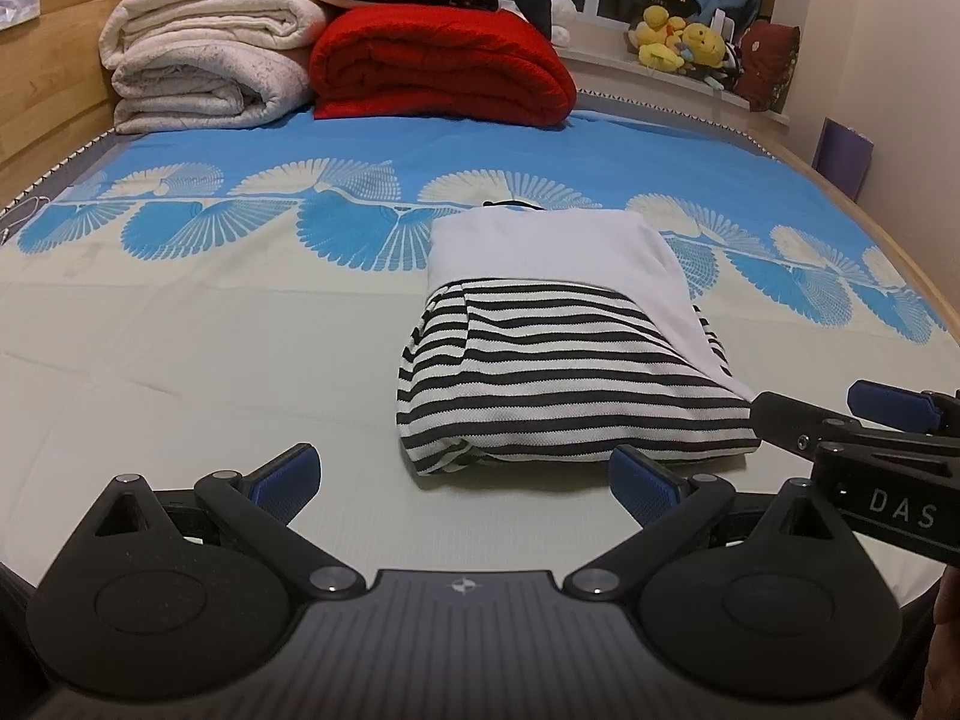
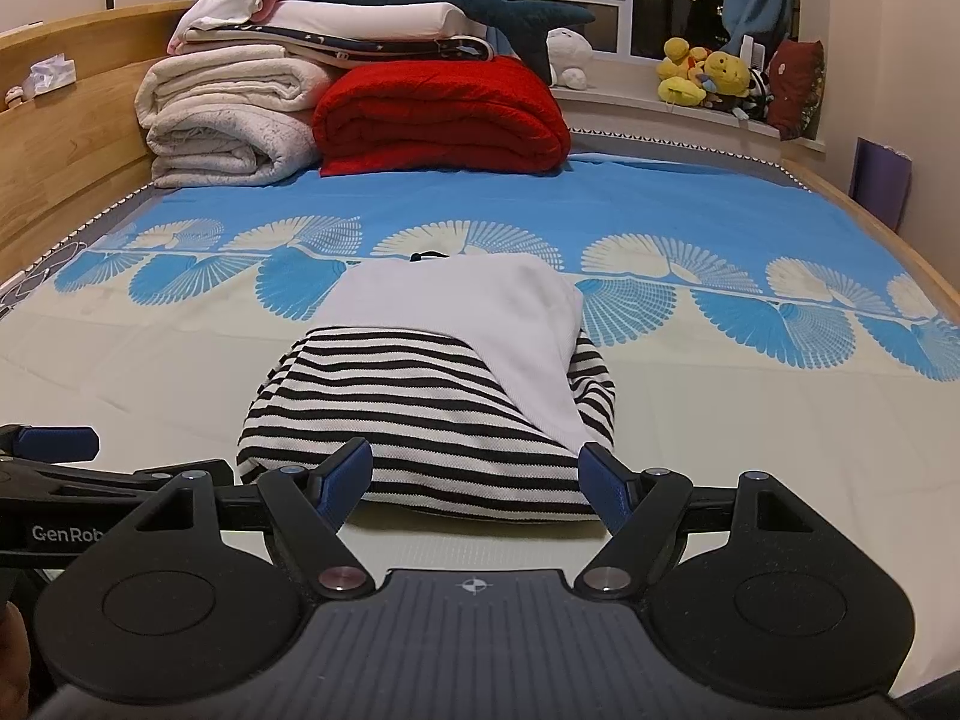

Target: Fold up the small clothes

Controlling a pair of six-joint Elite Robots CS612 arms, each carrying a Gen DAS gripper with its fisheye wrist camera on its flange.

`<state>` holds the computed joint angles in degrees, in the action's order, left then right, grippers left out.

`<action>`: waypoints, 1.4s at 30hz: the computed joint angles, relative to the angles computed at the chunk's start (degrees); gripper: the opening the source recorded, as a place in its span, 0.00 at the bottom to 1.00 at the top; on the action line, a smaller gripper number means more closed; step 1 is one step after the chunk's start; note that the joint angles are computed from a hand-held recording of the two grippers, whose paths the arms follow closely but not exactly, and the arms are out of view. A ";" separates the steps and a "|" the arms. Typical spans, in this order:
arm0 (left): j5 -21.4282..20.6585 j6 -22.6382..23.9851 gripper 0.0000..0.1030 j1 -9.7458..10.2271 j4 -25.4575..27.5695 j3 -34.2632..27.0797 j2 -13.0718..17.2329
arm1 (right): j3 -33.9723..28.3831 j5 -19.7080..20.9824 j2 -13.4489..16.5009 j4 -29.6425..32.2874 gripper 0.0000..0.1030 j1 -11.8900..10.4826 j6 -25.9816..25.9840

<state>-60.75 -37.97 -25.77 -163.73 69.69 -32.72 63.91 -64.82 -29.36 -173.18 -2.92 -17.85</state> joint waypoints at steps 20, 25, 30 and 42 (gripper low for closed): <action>0.00 0.11 0.99 -0.02 0.03 -0.02 0.09 | -0.08 0.01 0.01 0.12 0.75 -0.01 -0.08; -0.12 0.17 0.99 0.01 0.05 -0.03 0.12 | -0.08 -0.01 0.00 0.13 0.75 -0.01 -0.15; -0.46 0.17 0.99 0.07 -0.06 0.18 0.10 | -0.13 0.02 0.02 0.23 0.75 -0.04 -0.28; -0.79 0.20 0.99 0.15 0.03 0.21 0.07 | -0.14 -0.02 0.04 0.40 0.75 -0.05 -0.49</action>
